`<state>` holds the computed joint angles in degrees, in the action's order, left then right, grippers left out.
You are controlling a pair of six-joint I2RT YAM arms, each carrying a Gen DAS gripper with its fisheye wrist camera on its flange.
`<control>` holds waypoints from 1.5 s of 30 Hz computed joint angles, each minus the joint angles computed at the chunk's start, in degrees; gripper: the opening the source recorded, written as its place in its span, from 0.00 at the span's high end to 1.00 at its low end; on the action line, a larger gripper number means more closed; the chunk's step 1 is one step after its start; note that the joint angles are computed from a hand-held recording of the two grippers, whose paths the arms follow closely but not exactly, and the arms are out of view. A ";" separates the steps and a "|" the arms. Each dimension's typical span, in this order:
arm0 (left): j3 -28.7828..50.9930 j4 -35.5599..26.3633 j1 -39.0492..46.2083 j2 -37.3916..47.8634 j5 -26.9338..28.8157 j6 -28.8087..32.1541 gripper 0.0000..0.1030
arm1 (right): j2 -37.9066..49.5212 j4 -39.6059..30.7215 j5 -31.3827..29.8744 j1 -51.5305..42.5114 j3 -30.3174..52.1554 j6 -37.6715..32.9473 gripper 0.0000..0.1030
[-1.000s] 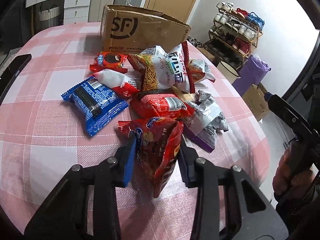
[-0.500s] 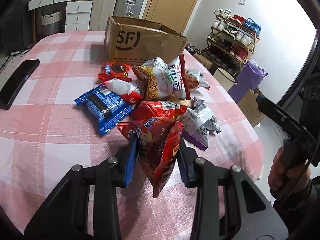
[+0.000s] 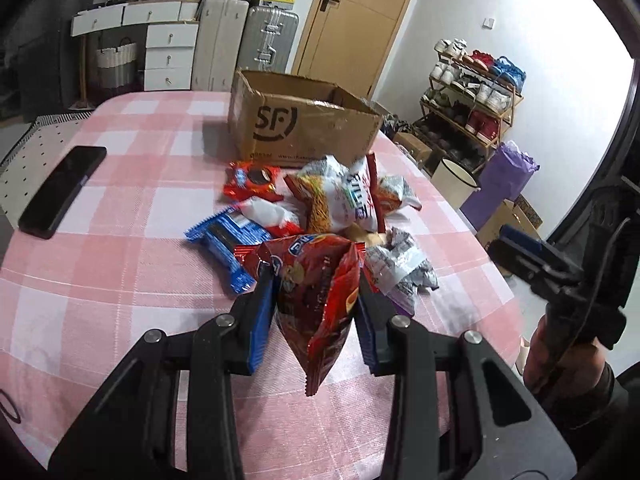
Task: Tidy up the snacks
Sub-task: 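Lift the red chip bag with the left gripper while the right gripper lifts the silver bag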
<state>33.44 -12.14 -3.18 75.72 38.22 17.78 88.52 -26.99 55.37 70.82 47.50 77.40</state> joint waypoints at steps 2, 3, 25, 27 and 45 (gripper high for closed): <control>0.68 -1.31 1.54 -0.99 0.47 0.54 0.67 | 0.05 2.39 -0.93 -0.71 -0.82 -1.79 0.01; 1.16 -2.02 2.39 -1.24 0.90 0.94 0.67 | 0.00 3.95 -1.76 -1.21 -1.41 -2.89 0.01; 8.79 -14.25 18.78 -2.82 7.10 8.07 0.67 | 9.67 26.23 -19.75 -14.41 -4.43 -20.28 0.01; 8.80 -14.65 19.20 -3.34 7.19 8.20 0.67 | 10.63 26.31 -21.20 -15.39 -3.85 -20.61 0.01; 8.78 -14.84 20.29 -3.47 4.89 6.25 0.67 | 14.74 25.26 -26.60 -18.31 -0.18 -22.66 0.30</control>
<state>42.23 -26.98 17.11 72.25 43.11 24.04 103.26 -1.72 28.77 52.51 47.32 54.75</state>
